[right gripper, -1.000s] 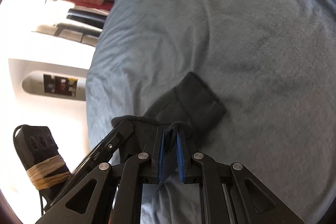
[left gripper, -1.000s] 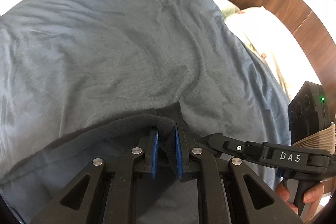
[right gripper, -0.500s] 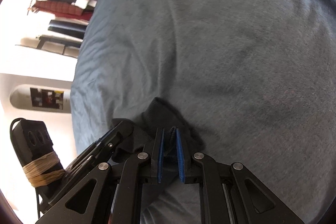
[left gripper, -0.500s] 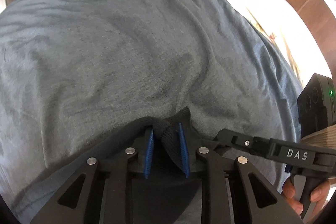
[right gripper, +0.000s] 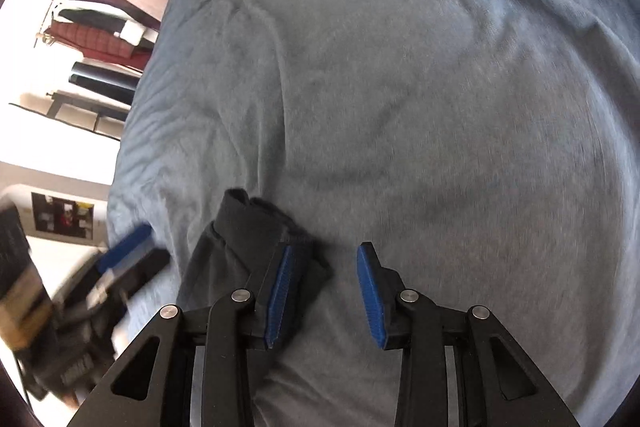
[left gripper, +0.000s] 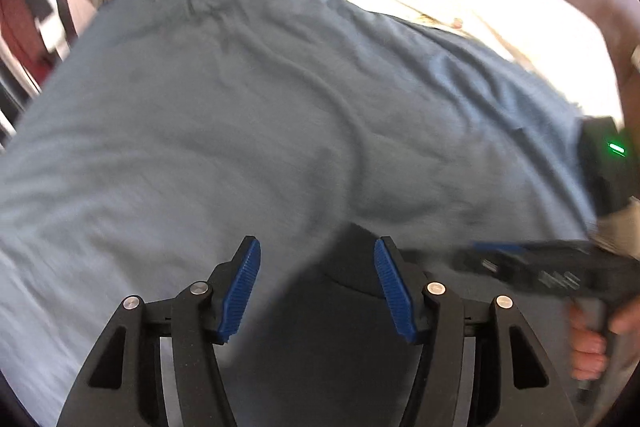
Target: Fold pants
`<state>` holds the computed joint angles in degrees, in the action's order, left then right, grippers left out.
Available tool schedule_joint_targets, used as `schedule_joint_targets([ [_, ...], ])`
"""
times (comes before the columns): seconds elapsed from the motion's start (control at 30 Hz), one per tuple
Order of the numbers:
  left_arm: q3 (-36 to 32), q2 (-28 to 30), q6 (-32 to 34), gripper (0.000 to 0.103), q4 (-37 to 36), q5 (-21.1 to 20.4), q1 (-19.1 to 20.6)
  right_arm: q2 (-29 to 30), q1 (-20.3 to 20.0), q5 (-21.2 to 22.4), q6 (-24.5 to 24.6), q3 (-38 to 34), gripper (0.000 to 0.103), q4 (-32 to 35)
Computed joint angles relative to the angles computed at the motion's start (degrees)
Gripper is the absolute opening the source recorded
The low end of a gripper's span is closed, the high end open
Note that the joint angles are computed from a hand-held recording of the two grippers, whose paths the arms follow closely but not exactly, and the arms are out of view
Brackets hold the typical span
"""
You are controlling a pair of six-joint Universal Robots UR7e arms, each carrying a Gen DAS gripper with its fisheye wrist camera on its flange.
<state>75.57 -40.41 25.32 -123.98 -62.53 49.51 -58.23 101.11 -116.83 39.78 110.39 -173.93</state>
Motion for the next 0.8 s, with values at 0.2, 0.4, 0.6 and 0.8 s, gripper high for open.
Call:
schedule_joint_targets([
  [0.2,-10.0,7.2,6.3,0.036,7.2,2.8,2.5,2.8,1.0,-0.7,0.8,-0.3,0.035,-1.5],
  [0.4,-18.8,12.6,7.1,0.032,20.5,0.4,4.5,5.0,1.3,-2.1,0.8,-1.6,0.034,-2.0],
  [0.6,-24.8,14.8,7.5,0.024,31.3,-6.0,5.3,5.3,0.6,-1.5,0.9,-0.4,0.03,-5.1],
  [0.8,-29.6,17.9,7.9,0.018,38.2,-7.9,5.3,5.8,-0.8,1.6,0.2,2.2,0.023,-11.0],
])
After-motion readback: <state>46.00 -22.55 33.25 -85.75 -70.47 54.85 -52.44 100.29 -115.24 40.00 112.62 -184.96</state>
